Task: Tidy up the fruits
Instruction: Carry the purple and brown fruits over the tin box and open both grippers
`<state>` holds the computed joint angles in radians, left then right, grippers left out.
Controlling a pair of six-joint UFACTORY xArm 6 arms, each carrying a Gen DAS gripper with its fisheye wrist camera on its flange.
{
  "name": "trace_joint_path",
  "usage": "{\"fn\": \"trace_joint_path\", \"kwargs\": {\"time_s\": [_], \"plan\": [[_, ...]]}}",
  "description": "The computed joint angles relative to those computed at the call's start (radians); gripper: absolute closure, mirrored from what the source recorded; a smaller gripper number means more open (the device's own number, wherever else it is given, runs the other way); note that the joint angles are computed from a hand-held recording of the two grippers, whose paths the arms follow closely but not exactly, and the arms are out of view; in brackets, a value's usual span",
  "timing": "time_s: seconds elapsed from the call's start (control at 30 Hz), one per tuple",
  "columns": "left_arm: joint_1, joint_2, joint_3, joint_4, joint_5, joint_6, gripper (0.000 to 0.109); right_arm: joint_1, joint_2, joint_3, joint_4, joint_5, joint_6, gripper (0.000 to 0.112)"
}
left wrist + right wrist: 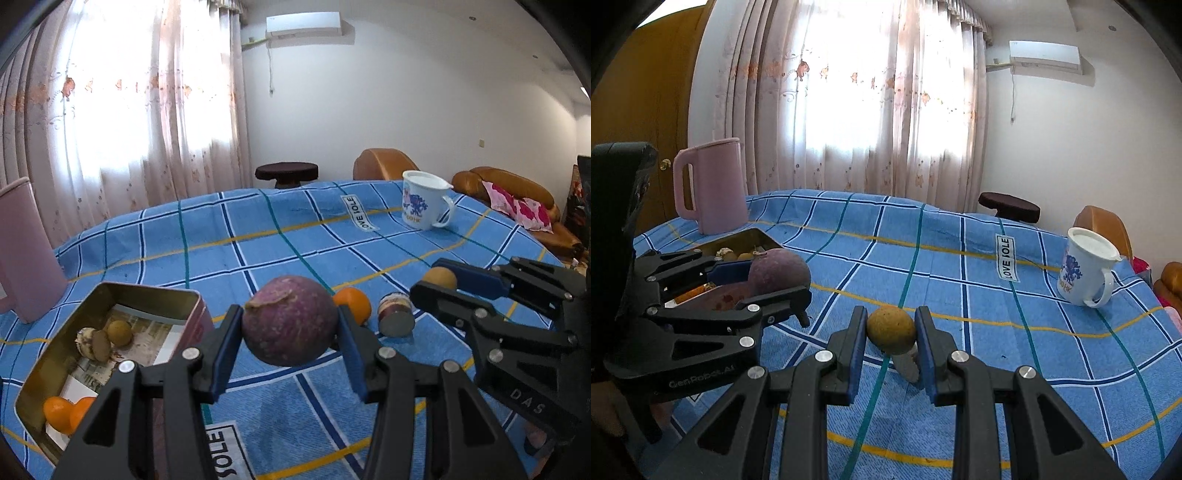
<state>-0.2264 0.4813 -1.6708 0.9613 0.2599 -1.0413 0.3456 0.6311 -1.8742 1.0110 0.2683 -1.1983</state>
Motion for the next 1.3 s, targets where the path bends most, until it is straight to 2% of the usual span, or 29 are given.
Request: {"fn": "trace_joint_path", "kwargs": {"time_s": [0.77,1.3], "plan": [[0.013,-0.065,0.049,0.420,-0.008,-0.432,0.056,0.003,-0.048,0.042,0.308,-0.016,-0.291,0.085],[0.003,-0.099,0.070,0.630,0.016,-0.641,0.056,0.005,-0.078,0.063,0.510,-0.019,-0.490,0.085]]}}
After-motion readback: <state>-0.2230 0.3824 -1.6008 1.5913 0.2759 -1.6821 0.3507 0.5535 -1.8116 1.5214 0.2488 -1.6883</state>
